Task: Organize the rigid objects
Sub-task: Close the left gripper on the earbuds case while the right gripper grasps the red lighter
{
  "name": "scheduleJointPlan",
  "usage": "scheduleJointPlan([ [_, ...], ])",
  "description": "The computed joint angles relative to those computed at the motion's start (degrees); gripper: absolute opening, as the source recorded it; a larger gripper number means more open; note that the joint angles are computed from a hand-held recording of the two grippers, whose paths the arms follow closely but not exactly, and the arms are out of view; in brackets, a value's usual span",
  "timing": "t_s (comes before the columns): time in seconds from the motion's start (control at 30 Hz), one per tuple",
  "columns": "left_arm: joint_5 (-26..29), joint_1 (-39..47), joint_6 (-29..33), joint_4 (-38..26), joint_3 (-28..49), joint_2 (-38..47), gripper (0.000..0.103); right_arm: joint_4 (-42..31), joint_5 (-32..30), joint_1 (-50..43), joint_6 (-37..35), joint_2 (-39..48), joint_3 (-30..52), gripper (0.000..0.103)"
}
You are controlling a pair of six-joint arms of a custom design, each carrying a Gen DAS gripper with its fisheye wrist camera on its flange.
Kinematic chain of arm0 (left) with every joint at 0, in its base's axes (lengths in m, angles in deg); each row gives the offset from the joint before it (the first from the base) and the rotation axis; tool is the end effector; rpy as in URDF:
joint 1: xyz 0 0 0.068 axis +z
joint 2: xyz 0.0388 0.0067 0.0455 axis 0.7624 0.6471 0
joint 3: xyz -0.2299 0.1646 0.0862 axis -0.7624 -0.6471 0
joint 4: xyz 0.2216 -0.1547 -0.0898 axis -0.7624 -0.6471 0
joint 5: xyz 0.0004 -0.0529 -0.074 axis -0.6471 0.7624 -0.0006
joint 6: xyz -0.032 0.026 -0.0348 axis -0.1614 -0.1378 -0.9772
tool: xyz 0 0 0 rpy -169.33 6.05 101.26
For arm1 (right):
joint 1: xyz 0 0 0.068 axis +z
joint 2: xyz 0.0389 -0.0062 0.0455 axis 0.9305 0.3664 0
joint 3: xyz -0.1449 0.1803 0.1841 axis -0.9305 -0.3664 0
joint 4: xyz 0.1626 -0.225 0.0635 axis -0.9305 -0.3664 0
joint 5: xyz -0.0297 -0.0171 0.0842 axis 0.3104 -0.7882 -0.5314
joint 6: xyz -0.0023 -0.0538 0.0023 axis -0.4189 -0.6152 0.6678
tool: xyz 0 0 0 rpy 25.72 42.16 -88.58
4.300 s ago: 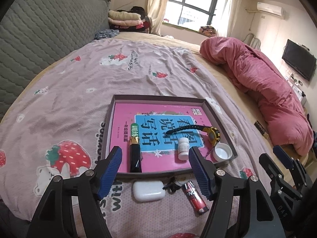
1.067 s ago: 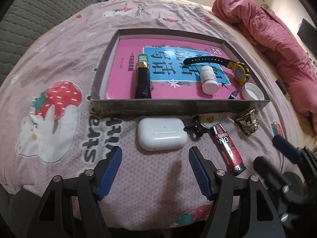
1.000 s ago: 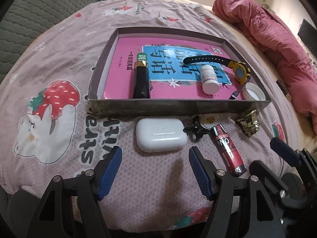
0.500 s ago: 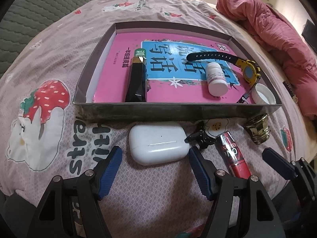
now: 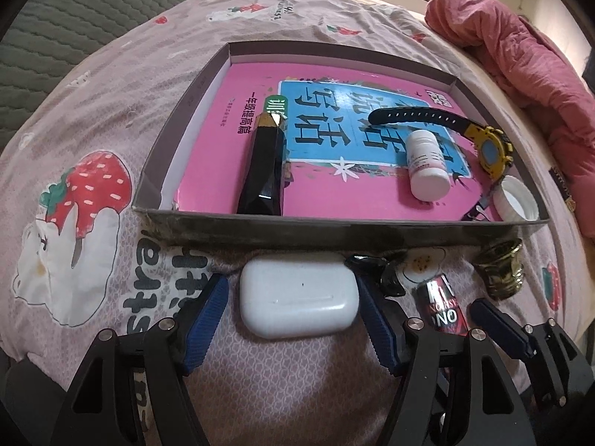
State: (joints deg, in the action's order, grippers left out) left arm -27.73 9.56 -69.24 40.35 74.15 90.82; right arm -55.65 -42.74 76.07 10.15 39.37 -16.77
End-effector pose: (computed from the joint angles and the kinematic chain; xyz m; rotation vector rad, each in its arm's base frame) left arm 0.2954 -0.2364 0.1263 -0.0641 2.6534 -0.0803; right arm 0.2307 0.0338 0.1195 -0.3882 2.4791 0.0967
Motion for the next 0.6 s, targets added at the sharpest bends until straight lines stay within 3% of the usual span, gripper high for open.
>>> scheduleJointPlan([
  [0.13,-0.56,0.15,-0.30,0.01,1.10,1.23,0.072,1.70,0.33,0.73,-0.26,1.47,0.11,0.049],
  [0.27,-0.11,0.39,0.26,1.55,0.01,0.76,0.071,2.46,-1.80,-0.08,-0.54,2.90,0.51,0.035],
  [0.4,0.87,0.54,1.33,2.89,-2.36,-1.23,0.062,1.31,-3.94,-1.15,-0.67,2.65,1.00,0.023],
  [0.6,3.26,0.96,2.64,5.28,-5.46,-4.19,0.062,0.25,-3.76,-0.95,-1.58,0.42,0.63,0.022],
])
